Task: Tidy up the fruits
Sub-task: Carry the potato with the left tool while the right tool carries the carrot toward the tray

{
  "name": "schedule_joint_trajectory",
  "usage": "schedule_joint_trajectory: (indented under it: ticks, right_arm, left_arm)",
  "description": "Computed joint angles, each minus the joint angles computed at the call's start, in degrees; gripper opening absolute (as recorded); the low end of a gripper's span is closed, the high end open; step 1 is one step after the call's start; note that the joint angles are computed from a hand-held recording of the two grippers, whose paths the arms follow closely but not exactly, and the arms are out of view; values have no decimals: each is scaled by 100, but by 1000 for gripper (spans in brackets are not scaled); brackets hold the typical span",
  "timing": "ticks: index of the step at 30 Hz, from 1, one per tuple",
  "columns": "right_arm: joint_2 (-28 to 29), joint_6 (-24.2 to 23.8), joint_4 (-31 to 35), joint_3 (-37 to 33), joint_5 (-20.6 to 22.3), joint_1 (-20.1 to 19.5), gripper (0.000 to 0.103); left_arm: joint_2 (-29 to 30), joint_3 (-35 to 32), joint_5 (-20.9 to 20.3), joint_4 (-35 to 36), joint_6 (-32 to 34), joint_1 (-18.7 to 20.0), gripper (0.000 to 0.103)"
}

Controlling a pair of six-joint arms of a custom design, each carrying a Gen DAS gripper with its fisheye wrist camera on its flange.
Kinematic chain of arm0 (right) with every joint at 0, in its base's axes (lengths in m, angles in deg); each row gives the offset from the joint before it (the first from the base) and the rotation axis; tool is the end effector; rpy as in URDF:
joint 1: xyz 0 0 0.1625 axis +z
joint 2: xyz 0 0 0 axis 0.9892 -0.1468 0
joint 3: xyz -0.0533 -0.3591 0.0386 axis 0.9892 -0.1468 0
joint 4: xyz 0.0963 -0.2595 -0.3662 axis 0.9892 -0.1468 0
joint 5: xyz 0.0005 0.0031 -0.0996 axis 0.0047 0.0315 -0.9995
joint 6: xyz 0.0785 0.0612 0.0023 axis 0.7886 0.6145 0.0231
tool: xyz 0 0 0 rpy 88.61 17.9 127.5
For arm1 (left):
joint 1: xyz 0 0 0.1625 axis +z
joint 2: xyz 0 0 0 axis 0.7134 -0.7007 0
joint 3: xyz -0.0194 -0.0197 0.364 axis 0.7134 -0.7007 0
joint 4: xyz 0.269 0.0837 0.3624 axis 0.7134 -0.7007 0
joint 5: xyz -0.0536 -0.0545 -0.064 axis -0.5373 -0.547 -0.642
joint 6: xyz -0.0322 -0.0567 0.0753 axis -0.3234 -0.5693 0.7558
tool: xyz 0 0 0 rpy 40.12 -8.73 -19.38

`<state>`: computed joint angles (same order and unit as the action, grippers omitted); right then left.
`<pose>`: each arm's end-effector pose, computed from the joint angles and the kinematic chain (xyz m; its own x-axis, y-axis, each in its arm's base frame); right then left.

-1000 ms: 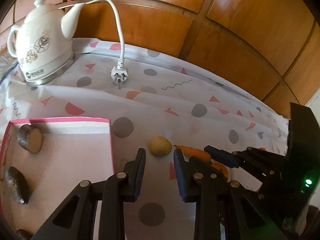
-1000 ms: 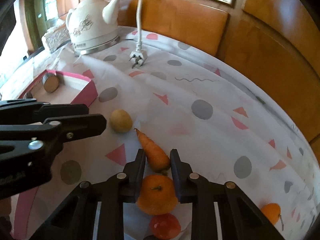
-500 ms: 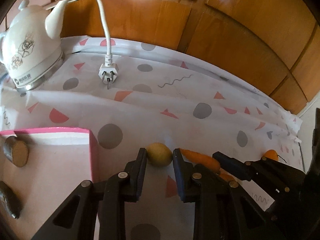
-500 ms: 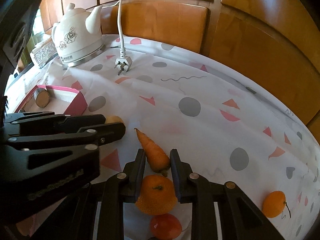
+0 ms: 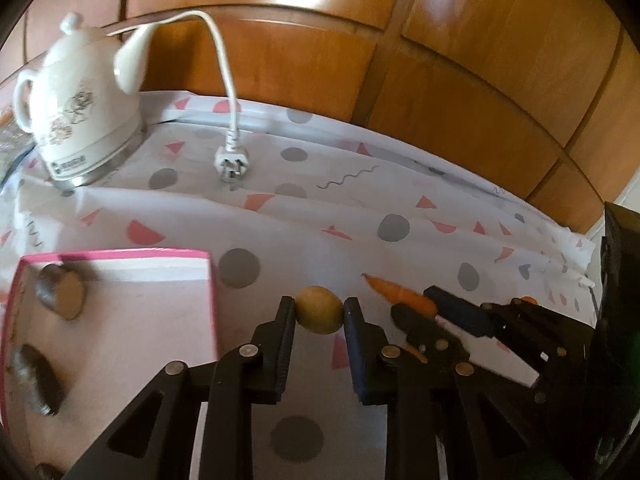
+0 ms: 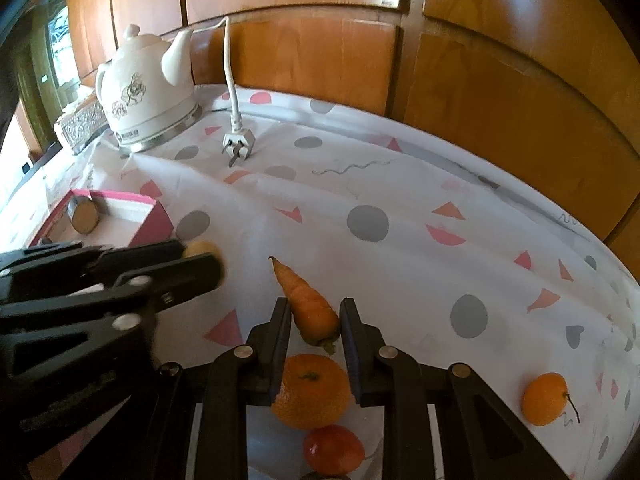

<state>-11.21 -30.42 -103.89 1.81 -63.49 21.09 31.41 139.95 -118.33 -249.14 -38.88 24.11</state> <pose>0.2667 -0.7341 -0.1014 -0.4574 -0.7462 0.4837 -0.8515 0.5243 0.0036 -0.0208 -0.6638 0.1505 -0.7902 -0.4119 -0.4539 0.0849 0.6598 -0.7466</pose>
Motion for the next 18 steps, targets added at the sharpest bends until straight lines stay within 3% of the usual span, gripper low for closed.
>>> schedule_joint_trajectory:
  ticks: [18]
  right_arm:
    - [-647, 342, -407, 967, 316, 184, 25]
  left_arm:
    - [-892, 1280, 551, -362, -452, -495, 25]
